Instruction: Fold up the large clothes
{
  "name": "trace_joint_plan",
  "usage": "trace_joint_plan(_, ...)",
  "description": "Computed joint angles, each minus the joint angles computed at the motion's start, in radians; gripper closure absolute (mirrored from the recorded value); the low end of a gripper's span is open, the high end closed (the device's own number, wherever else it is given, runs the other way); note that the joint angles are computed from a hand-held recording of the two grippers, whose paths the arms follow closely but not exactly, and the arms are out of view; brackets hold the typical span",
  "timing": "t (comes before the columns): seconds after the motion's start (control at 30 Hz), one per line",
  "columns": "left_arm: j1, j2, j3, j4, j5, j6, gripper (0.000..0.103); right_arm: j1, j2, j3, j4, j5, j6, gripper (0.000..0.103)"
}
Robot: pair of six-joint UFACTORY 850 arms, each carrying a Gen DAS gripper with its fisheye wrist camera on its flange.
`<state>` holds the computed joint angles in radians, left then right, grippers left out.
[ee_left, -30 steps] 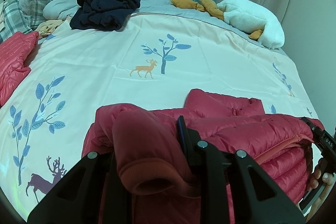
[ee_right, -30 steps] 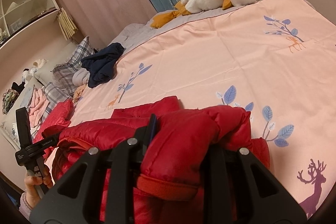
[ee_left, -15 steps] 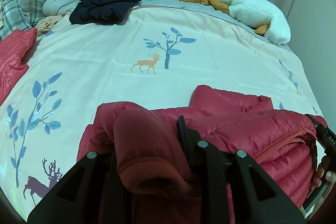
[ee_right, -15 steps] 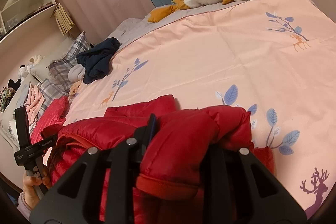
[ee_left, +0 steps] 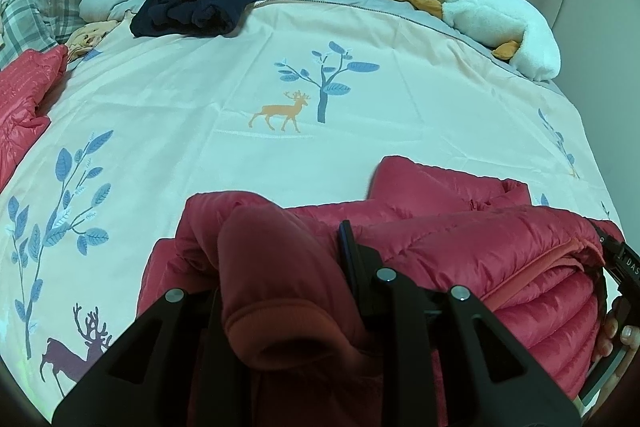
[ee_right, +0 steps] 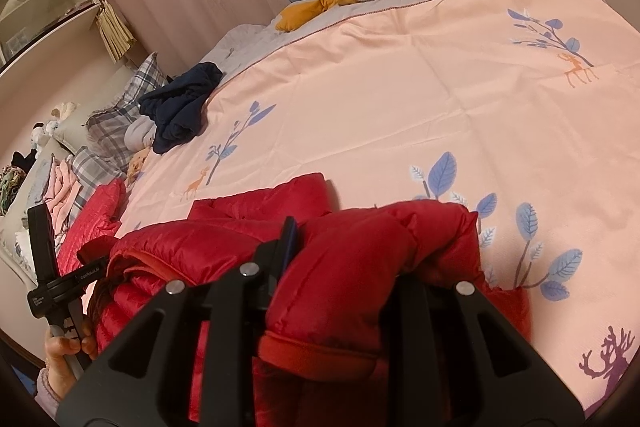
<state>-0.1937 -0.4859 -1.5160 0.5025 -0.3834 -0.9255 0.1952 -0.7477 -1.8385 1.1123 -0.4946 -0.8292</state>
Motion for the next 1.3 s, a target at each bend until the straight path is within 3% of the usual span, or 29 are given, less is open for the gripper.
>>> trace_joint_plan(0.6, 0.012, -0.042, -0.052, -0.106, -0.045, 0.107, 0.079, 0.009, -0.047, -0.075, -0.145, -0.035, 0.146, 0.077)
trace_joint_plan(1.3, 0.022, -0.074, -0.099, -0.188, -0.086, 0.176, 0.079, 0.009, -0.08, -0.123, -0.194, -0.065, 0.219, 0.075)
